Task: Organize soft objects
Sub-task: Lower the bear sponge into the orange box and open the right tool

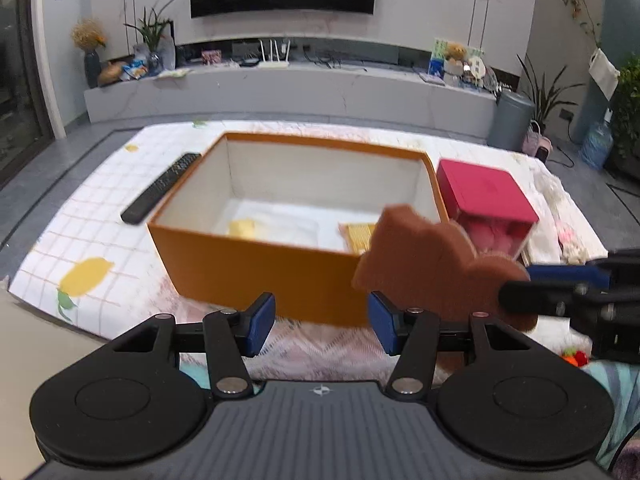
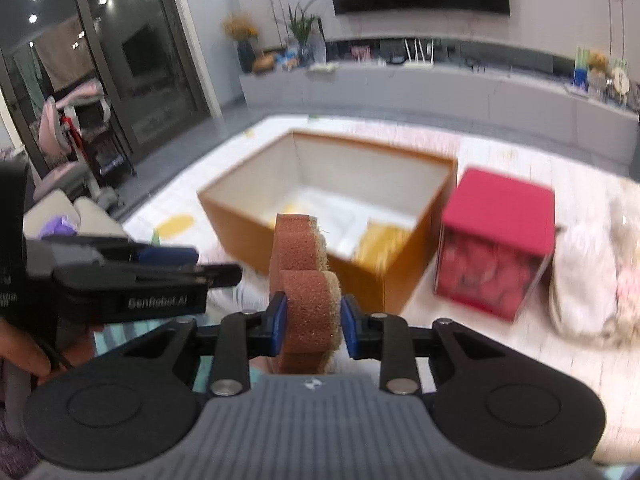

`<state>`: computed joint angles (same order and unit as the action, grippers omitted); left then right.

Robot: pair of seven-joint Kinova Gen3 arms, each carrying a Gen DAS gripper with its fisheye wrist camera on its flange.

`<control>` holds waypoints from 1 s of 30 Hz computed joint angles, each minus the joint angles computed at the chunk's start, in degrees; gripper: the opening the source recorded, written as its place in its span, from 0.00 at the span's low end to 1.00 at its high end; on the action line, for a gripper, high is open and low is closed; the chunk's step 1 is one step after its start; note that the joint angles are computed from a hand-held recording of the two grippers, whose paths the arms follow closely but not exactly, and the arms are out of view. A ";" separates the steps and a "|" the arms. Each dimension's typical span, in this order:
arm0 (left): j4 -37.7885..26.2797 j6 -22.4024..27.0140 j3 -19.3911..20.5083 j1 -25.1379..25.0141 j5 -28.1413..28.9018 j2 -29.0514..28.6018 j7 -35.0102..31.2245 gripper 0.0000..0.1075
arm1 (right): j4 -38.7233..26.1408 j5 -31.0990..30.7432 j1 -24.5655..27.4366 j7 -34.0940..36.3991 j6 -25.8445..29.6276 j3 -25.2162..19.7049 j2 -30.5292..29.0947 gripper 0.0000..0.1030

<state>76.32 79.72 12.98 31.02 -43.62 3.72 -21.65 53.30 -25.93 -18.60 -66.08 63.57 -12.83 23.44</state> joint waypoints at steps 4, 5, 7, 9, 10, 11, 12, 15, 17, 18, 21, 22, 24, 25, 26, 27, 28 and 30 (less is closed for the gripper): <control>-1.07 -0.94 -0.66 -0.71 -0.16 0.49 -1.60 0.59 | -5.03 -0.17 -0.89 -3.28 -0.40 0.41 2.60 0.27; -1.09 -1.52 -0.89 -0.98 0.04 0.56 -2.04 0.59 | -6.23 0.18 -1.37 -4.38 -0.95 0.62 3.35 0.27; -0.85 -2.98 -1.39 -1.69 1.10 0.39 -2.90 0.59 | -8.46 1.60 -2.78 -7.20 -1.94 1.27 4.56 0.27; -0.98 -3.90 -1.84 -2.58 2.45 0.65 -3.70 0.59 | -11.81 3.53 -4.51 -9.99 -2.30 1.95 6.79 0.27; -0.91 -4.46 -2.12 -3.00 2.94 0.84 -3.85 0.59 | -13.23 4.52 -5.33 -11.18 -2.37 2.23 7.83 0.27; -0.92 -4.63 -2.23 -3.15 3.31 1.09 -3.84 0.59 | -15.62 5.77 -6.39 -12.35 -1.62 2.62 9.43 0.27; -0.94 -4.86 -2.49 -3.50 4.01 1.27 -4.19 0.59 | -17.99 6.89 -7.35 -13.45 -0.69 2.96 11.04 0.27; -0.82 -5.17 -2.94 -4.06 5.52 1.46 -4.48 0.59 | -24.56 9.50 -9.64 -16.73 2.30 3.89 15.58 0.27; -0.81 -5.10 -3.22 -4.41 6.26 1.51 -4.99 0.59 | -29.37 10.38 -10.55 -18.54 5.35 4.17 18.63 0.28; -0.89 -4.97 -3.25 -4.46 6.45 1.55 -5.12 0.59 | -32.03 10.74 -10.95 -19.27 7.35 4.30 20.17 0.29; -0.94 -4.79 -3.23 -4.36 6.61 1.69 -5.11 0.59 | -34.42 11.09 -11.26 -20.20 9.36 4.37 21.82 0.38; -0.99 -4.74 -3.20 -4.27 6.65 1.73 -5.12 0.59 | -33.10 10.94 -10.96 -20.06 8.68 4.17 21.31 0.41; -1.16 -4.94 -3.12 -4.09 6.78 1.86 -5.27 0.59 | -31.42 10.54 -10.19 -19.99 7.96 3.74 20.45 0.42; -1.32 -5.08 -3.04 -3.95 6.90 1.96 -5.39 0.59 | -30.00 10.20 -9.66 -19.60 7.32 3.40 19.69 0.42; -1.49 -5.43 -3.05 -3.93 7.14 2.03 -5.72 0.59 | -29.19 9.90 -9.22 -19.30 6.94 3.14 19.20 0.44; -1.56 -5.84 -2.96 -3.74 7.22 2.03 -5.95 0.59 | -27.55 9.57 -8.58 -18.85 6.18 2.87 18.18 0.44; -1.52 -6.49 -2.87 -3.59 7.38 1.96 -6.27 0.59 | -26.07 9.30 -8.04 -18.30 5.41 2.63 17.30 0.44; -1.17 -8.59 -2.60 -3.29 7.83 1.60 -7.11 0.59 | -21.84 8.90 -6.72 -17.19 3.50 2.36 14.61 0.44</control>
<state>75.15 71.13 10.39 27.72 -35.79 5.32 -28.76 31.45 -17.03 -25.32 -83.27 67.06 -10.47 38.05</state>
